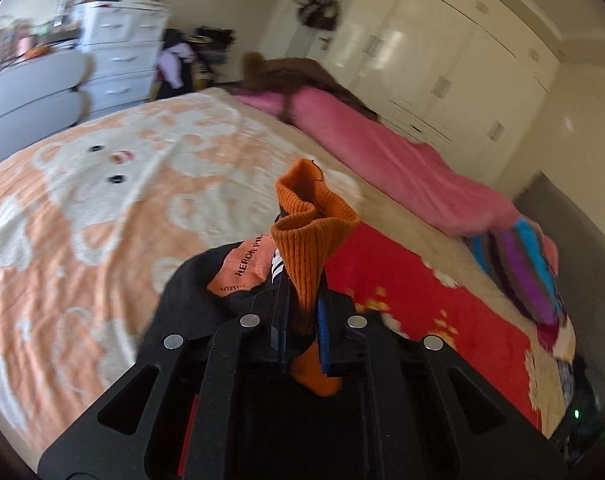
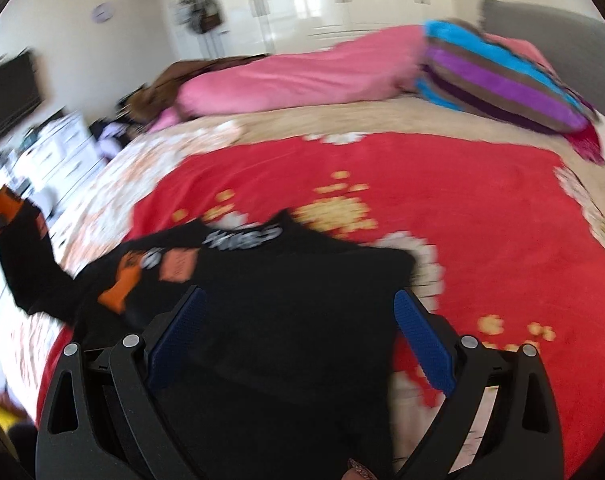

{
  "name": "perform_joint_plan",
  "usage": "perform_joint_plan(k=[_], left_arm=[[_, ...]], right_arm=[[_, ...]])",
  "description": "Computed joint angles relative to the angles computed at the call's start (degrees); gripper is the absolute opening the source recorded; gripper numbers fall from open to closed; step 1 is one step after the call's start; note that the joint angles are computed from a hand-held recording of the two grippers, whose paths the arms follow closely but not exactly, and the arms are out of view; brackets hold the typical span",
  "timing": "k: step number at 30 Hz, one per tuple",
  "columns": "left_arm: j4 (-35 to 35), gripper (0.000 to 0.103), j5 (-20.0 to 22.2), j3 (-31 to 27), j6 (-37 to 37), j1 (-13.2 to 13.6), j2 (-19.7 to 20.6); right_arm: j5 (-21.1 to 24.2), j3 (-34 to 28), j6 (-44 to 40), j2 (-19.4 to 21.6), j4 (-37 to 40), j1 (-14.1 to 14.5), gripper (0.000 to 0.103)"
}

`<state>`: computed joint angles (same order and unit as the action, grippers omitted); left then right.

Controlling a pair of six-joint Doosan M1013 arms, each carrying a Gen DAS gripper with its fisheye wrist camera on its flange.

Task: Fold small clothes

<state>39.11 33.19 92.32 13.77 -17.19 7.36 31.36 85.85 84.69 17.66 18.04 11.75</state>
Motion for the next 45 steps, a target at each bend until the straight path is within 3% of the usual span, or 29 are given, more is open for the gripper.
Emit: perform_joint_plan(k=[6, 15, 19, 24, 27, 31, 35, 40, 45], left_arm=[[-11.40, 0.003, -1.19, -3.99, 12.99, -3.17, 5.06], [-28.13, 0.004, 1.85, -5.85, 34.75, -5.38, 10.62], [-38.71, 0.022, 3.07, -5.79, 48.65, -4.89, 11.76], [-42.15, 0.035, 2.44, -4.10, 53.82, -4.29, 10.10], [-40.69, 0.042, 1.48, -2.81, 52.19, -3.67, 8.19], [-26.63, 0.050, 2.54, -1.69, 38.82, -2.86, 6.32], [-11.10, 0.057, 6.54, -1.12, 24.82, -1.61, 5.64], [-8.12, 0.059, 8.65, -0.83, 21.69, 0.36, 5.97], [-8.53, 0.062, 7.70, -0.57, 21.96, 1.33, 6.05]], right_arm=[[-0.73, -0.12, 7.35, 0.02, 0.61, -3.29, 0.094], [-0.08, -0.49, 11.67, 0.49, -0.97, -4.09, 0.094], [0.46, -0.84, 10.67, 0.93, -0.60, -3.83, 0.094], [0.76, -0.97, 7.85, 1.31, 1.11, -3.42, 0.094], [2.28, -1.36, 2.71, 1.96, 5.73, -3.24, 0.094], [6.25, -2.62, -4.30, 3.35, 12.32, -2.43, 0.094], [10.55, -4.62, -8.95, 5.29, 15.55, -0.28, 0.094], [13.67, -6.06, -11.53, 6.87, 17.17, 1.80, 0.094], [16.47, -6.44, -9.82, 8.35, 19.39, 1.76, 0.094]])
